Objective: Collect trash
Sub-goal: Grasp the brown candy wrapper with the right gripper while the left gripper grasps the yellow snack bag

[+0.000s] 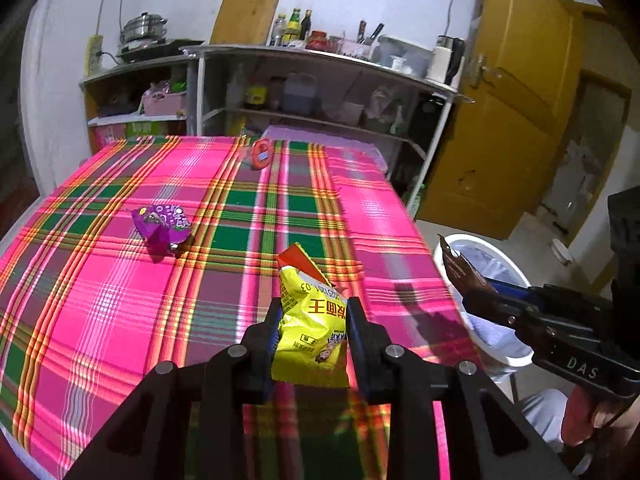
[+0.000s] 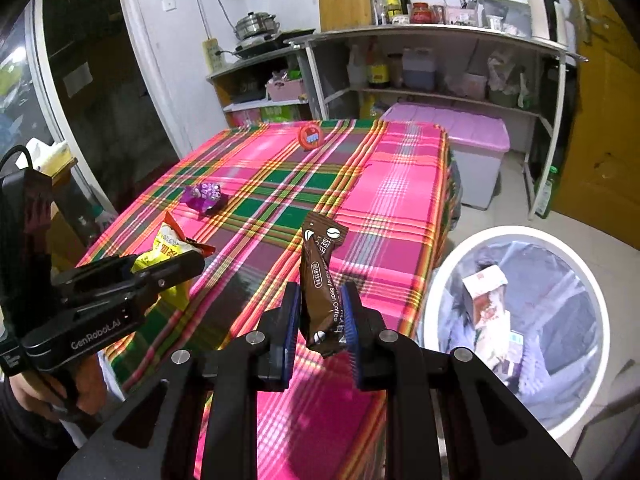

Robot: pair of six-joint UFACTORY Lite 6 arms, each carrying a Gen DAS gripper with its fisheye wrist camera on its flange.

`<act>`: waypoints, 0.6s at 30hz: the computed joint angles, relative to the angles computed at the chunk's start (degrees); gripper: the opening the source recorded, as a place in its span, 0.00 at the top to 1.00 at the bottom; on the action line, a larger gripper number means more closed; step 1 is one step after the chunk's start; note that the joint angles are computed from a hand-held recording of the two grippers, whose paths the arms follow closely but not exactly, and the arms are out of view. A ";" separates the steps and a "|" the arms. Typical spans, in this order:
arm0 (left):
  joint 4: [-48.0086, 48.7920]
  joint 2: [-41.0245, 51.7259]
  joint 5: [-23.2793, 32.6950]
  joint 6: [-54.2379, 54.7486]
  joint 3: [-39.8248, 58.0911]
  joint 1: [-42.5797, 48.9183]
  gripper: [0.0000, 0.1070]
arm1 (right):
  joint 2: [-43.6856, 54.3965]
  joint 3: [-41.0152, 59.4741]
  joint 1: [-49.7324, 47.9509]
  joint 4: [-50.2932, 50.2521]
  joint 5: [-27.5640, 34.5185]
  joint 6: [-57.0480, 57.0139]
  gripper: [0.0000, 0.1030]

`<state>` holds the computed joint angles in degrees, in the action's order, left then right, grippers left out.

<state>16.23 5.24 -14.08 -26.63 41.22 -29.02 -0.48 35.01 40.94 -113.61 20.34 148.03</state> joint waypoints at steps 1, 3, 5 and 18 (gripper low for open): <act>-1.35 -1.57 0.11 1.01 -1.11 -0.82 0.71 | -1.50 -1.05 0.61 1.67 0.46 -1.19 0.79; -4.04 -3.72 0.35 3.18 -2.64 -2.13 0.71 | -4.37 -3.02 2.10 5.56 1.63 -3.96 0.79; -6.47 -5.66 0.86 5.16 -3.70 -3.48 0.71 | -6.82 -4.57 3.69 9.27 2.84 -6.40 0.79; -31.51 -15.22 3.60 27.11 -8.27 -12.02 0.71 | -19.49 -12.83 10.70 22.51 9.26 -13.86 0.79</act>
<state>-15.28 -9.99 -10.49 0.48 32.95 -41.03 -19.97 22.17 51.65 -91.10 29.60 134.17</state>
